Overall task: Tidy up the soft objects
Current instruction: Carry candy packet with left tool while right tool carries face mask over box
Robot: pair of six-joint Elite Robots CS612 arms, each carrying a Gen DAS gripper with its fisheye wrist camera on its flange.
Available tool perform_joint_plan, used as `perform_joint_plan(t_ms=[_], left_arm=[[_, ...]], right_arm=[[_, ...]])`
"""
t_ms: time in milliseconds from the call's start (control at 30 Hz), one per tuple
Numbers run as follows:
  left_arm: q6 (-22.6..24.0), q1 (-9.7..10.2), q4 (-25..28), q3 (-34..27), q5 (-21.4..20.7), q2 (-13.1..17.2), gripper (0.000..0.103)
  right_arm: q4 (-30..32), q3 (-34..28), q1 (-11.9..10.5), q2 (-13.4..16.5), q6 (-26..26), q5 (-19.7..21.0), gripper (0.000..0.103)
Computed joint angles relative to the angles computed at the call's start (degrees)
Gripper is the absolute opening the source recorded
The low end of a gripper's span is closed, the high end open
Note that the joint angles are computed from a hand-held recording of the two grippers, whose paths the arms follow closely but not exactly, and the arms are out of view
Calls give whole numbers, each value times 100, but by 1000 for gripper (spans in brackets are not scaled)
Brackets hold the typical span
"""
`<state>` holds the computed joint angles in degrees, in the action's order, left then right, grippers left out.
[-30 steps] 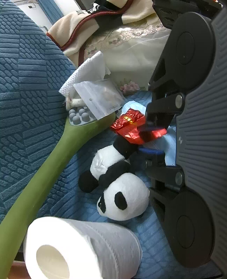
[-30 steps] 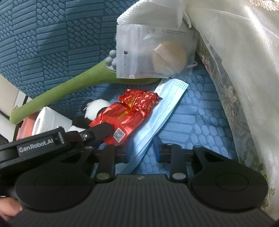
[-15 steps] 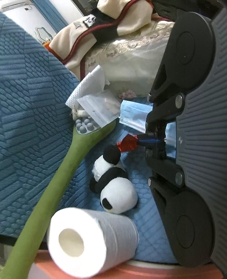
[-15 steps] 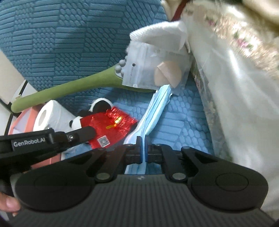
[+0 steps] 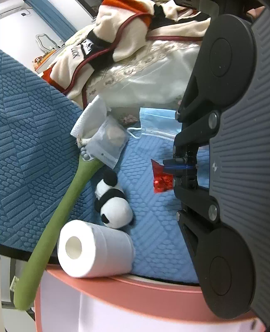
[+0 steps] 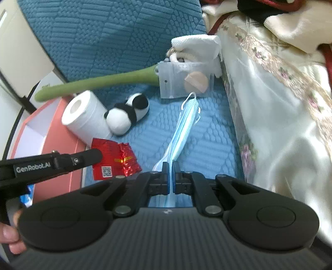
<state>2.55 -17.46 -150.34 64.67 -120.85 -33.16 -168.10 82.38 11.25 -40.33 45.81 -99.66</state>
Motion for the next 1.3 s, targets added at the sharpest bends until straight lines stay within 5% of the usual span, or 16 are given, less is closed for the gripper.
perform_joint_plan(t_ms=[533,800,1300], left_arm=[[270,166,-304,549,58,-581,0],[234,286,-535,479,149,-715,0],[-143,636,-1046,272,513,-801,0]], right_arm=[[122,1,242,-310,-316,-273,6],[147,-426,313,-268,-967,-390,6],[238,-1640,470,132,-1961,344,6]])
